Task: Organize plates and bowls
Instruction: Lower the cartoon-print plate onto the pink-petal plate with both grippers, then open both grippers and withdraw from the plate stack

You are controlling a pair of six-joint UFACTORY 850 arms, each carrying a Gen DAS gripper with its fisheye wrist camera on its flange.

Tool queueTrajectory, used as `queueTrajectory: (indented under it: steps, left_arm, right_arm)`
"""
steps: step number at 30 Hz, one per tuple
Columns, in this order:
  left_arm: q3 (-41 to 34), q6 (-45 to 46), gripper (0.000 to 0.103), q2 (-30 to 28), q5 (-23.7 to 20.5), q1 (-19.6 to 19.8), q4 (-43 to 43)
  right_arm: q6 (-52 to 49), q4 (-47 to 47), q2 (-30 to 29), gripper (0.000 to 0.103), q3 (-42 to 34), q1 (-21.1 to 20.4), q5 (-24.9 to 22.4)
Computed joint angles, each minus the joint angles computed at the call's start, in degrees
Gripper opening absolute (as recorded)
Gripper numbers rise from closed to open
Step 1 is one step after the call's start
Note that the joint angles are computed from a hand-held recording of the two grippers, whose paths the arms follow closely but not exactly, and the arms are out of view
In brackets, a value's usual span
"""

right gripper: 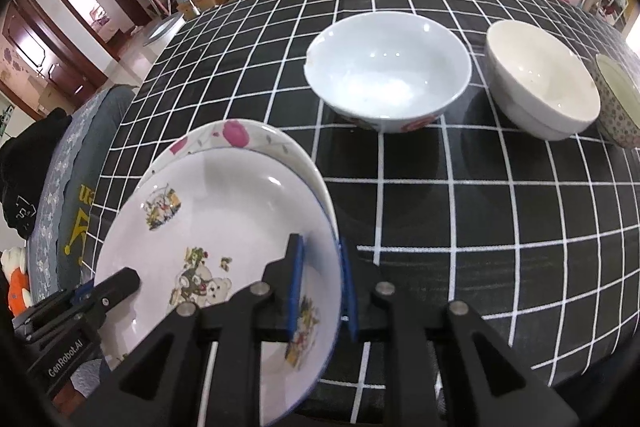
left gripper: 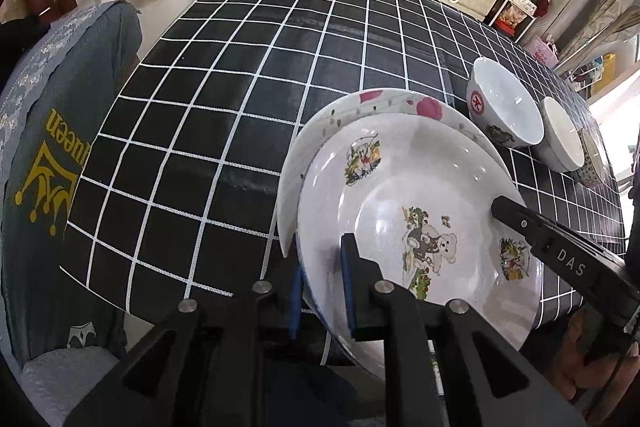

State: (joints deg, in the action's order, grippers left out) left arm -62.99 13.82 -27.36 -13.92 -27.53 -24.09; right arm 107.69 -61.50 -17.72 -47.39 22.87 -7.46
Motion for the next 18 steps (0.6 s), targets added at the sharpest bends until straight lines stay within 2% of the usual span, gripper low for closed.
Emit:
queueTrajectory:
  steps: [3, 4, 6, 7, 8, 10, 15, 18]
  left_arm:
    - [0.2, 0.33, 0.02, 0.0, 0.52, -0.01, -0.66]
    - [0.28, 3.07, 0.022, 0.02, 0.39, 0.14, -3.77]
    - [0.41, 4.31, 0.027, 0.14, 0.06, 0.14, -5.51]
    - [0.51, 4.98, 0.028, 0.2, -0.01, 0.12, -6.4]
    - [0.65, 5.28, 0.029, 0.29, 0.09, 0.06, -6.71]
    - [0.77, 3.85, 0.03, 0.48, 0.15, -0.16, -5.03]
    - [1.12, 2.74, 0.041, 1.19, 0.28, -0.4, -4.01]
    - [1.89, -2.67, 0.046, 2.4, 2.63, -0.91, 2.43]
  right_arm:
    - [2.44, -3.03, 0.26, 0.024, 0.19, 0.49, -1.38]
    - [3.91, -4.2, 0.37, 0.028, 0.42, 0.41, -1.22]
    - [6.38, -6.08, 0.65, 0.041, 0.99, 0.06, -0.64]
    - [6.61, -6.19, 0.78, 0.053, 1.19, -0.09, -0.6]
    - [8.55, -8.06, 1.07, 0.06, 1.58, -0.18, -0.59]
    - [13.3, -12.46, 1.8, 0.062, 2.29, 0.01, -1.35]
    - [18.28, -17.21, 3.57, 0.07, 3.53, 0.09, -2.59]
    - [20.24, -18.92, 4.35, 0.074, 3.91, 0.2, -3.49]
